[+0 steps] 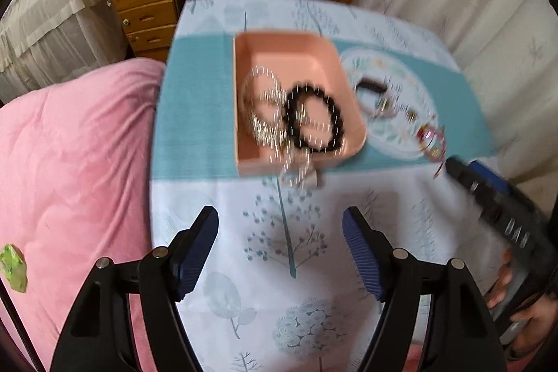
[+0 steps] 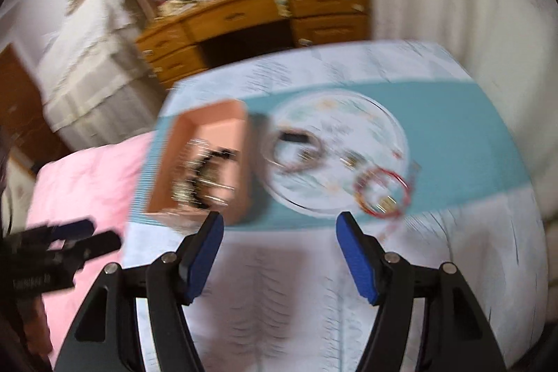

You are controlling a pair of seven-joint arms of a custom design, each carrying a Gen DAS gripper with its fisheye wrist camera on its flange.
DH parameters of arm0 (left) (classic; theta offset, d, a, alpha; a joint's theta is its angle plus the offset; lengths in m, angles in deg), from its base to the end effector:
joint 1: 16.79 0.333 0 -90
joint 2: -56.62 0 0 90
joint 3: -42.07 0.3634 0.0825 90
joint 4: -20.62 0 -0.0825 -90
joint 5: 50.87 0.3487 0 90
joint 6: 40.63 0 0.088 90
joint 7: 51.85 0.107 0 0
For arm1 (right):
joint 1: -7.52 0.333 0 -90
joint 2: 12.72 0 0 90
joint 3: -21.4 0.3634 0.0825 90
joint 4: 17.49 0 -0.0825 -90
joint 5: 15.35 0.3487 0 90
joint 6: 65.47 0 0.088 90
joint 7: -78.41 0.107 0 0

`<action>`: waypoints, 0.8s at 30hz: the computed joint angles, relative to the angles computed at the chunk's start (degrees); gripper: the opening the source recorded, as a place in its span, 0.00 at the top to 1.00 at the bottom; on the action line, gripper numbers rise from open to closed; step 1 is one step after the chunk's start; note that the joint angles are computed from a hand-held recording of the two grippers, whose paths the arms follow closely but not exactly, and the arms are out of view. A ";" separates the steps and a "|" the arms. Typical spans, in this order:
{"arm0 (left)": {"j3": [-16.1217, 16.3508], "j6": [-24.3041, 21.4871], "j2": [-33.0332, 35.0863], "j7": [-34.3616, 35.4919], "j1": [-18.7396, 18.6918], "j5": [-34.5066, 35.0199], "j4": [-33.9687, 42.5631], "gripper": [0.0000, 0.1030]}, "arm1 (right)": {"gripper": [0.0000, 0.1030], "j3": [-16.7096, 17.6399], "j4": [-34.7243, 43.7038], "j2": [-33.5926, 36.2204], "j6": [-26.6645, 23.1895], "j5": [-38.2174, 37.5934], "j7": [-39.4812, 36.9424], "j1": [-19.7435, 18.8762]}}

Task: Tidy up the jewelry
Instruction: 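Tuck the pearl strand into the tray with the left tool while the right tool moves off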

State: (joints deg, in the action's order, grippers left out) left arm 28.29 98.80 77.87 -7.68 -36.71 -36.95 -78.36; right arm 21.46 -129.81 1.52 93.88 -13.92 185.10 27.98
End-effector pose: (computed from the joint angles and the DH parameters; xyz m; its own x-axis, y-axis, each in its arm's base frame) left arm 0.5687 -0.3514 0.4714 0.0592 -0.9866 0.1523 -0.9409 -0.1061 -0.3215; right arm 0.5909 0.2199 0.4812 0.0939 -0.9801 -0.1749 -0.8585 0.0093 -0.5127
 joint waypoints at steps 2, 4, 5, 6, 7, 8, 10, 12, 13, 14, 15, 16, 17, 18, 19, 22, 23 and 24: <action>0.55 2.20 1.00 -2.46 -1.04 1.18 -1.18 0.30 | 0.31 -3.36 -1.15 0.38 0.56 -4.56 5.65 1.87; 1.48 6.04 1.86 -6.35 -2.00 2.66 -2.72 0.30 | 0.24 -7.07 -1.41 1.54 0.29 -10.86 12.71 3.84; 1.98 8.23 2.26 -8.34 -2.42 3.51 -3.43 0.30 | 0.23 -8.67 -1.41 2.30 0.45 -13.94 15.78 4.52; 2.68 10.74 2.73 -10.56 -2.91 4.65 -4.15 0.30 | 0.23 -9.29 -1.80 2.73 1.24 -15.78 17.36 4.49; 3.72 12.45 3.42 -13.00 -3.73 6.28 -4.32 0.30 | 0.23 -9.78 -1.72 3.44 1.78 -17.38 18.50 4.46; 4.75 12.99 4.04 -15.22 -4.59 7.94 -4.11 0.30 | 0.23 -10.00 -1.61 4.16 2.23 -18.58 18.85 4.26; 6.82 14.03 5.21 -19.97 -6.18 11.45 -3.63 0.30 | 0.23 -9.77 -1.23 5.80 3.76 -19.47 17.80 3.41; 8.14 16.22 6.05 -24.28 -6.83 14.10 -3.82 0.30 | 0.23 -10.18 -1.17 6.92 5.33 -20.02 17.31 3.40; 8.45 17.26 6.39 -25.62 -6.89 15.15 -3.93 0.30 | 0.23 -9.69 -0.52 7.76 5.25 -19.29 16.12 2.93; 9.09 17.69 6.70 -27.03 -7.29 16.50 -3.78 0.30 | 0.22 -9.50 0.00 8.24 4.76 -18.65 15.17 2.90; 9.97 17.66 7.00 -28.49 -7.95 18.23 -3.45 0.30 | 0.20 -11.31 0.11 8.66 5.64 -20.32 16.22 4.43; 10.45 17.40 7.29 -29.54 -8.34 19.63 -3.00 0.30 | 0.20 -12.11 0.52 9.21 6.29 -21.07 16.11 5.12; 11.03 17.18 7.52 -30.81 -8.83 21.18 -2.68 0.30 | 0.20 -11.55 0.76 9.45 6.62 -20.45 15.00 4.67; 11.26 17.05 7.73 -31.76 -8.98 22.35 -2.44 0.30 | 0.20 -10.36 1.18 9.89 7.11 -18.90 12.72 3.73; 11.38 17.22 7.92 -32.69 -9.03 23.38 -2.32 0.30 | 0.20 -11.17 1.45 10.23 7.48 -19.46 12.69 4.51; 11.81 17.25 8.27 -35.45 -9.34 26.12 -1.97 0.38 | 0.20 -11.60 2.17 11.21 9.43 -18.20 10.28 4.86; 11.98 17.25 8.37 -36.09 -9.48 27.21 -1.82 0.40 | 0.20 -11.54 2.58 11.65 9.97 -17.34 9.43 4.70; 11.73 17.28 8.60 -36.07 -9.32 27.88 -1.53 0.43 | 0.20 -12.04 2.81 11.93 10.24 -16.73 9.03 5.06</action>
